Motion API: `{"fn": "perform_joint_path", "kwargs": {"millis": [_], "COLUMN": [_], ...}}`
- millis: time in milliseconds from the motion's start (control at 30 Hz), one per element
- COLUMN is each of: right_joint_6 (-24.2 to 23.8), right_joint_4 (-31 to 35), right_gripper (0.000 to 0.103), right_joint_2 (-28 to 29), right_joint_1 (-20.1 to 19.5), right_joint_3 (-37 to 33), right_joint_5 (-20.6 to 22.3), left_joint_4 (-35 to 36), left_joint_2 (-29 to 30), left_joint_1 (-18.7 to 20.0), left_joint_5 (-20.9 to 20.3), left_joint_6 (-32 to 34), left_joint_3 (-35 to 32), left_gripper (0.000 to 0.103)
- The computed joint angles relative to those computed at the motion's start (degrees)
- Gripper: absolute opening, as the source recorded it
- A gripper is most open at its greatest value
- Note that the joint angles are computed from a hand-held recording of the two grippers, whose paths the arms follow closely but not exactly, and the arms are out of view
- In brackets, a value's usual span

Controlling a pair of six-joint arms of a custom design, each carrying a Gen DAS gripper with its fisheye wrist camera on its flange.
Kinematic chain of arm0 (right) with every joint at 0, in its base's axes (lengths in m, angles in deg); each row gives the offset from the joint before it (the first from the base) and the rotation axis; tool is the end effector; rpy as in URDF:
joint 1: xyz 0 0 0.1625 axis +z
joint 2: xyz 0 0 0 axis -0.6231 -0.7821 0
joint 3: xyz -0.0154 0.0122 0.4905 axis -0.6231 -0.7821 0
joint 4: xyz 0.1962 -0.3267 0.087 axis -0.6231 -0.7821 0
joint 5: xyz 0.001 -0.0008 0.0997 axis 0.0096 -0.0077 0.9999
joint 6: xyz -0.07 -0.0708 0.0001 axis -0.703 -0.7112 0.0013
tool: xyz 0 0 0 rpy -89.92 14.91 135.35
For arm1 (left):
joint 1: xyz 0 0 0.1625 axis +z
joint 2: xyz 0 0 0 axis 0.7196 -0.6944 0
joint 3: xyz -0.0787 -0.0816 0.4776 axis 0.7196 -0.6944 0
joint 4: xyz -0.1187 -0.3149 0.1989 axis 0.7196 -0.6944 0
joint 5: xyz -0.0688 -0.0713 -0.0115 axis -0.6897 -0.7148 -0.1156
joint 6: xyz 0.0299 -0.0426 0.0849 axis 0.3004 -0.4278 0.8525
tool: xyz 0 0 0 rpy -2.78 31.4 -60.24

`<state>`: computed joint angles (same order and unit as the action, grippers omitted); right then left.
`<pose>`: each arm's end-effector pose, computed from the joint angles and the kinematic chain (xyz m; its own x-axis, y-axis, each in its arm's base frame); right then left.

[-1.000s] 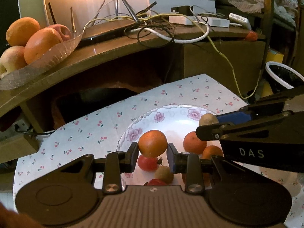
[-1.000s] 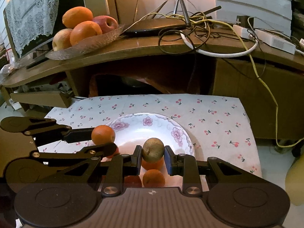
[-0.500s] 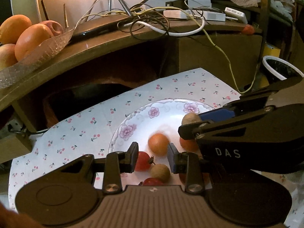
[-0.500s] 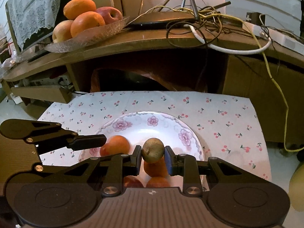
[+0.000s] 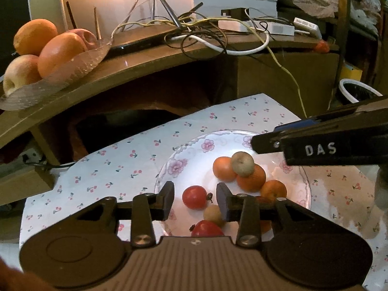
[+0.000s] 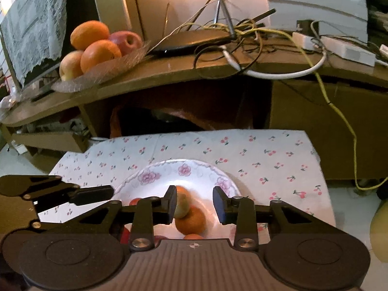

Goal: Organize fruits

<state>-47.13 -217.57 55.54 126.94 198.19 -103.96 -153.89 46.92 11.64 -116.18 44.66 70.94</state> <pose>0.0832 -0.5686 0.0837 -0.8021 -0.0423 0.5957 -0.4729 0.6541 -0.5903 -0.1549 -0.5951 0.0159 -0.5426 0.5365 -0.6463 0.8052 0.5513 -0.2183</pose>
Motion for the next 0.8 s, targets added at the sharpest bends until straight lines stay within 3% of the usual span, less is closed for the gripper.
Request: {"fn": "perform_joint_path", "kwargs": {"millis": [233,500,800], "right_joint_6": [1.2,1.5,3.5], "right_joint_4": [-3.0,-11.7,-21.1], "right_gripper": [0.038,0.039,0.039], "right_joint_2": [-0.6,0.0,2.5], "right_joint_1": [1.1,3.5,6.1], "right_joint_3": [3.5,11.3,17.9], "right_joint_5": [-3.4,-6.5,-9.8], "left_joint_4": [-3.9,-9.0,-16.1], "left_joint_2": [-1.8,-3.5,-3.4], "left_joint_1": [-1.8,-4.6,-8.2], "left_joint_5": [2.0,4.9,9.1], "left_joint_6": [-2.5,-7.8,-13.0], "left_joint_3": [4.7,13.0,20.7], "left_gripper": [0.053,0.06,0.082]}}
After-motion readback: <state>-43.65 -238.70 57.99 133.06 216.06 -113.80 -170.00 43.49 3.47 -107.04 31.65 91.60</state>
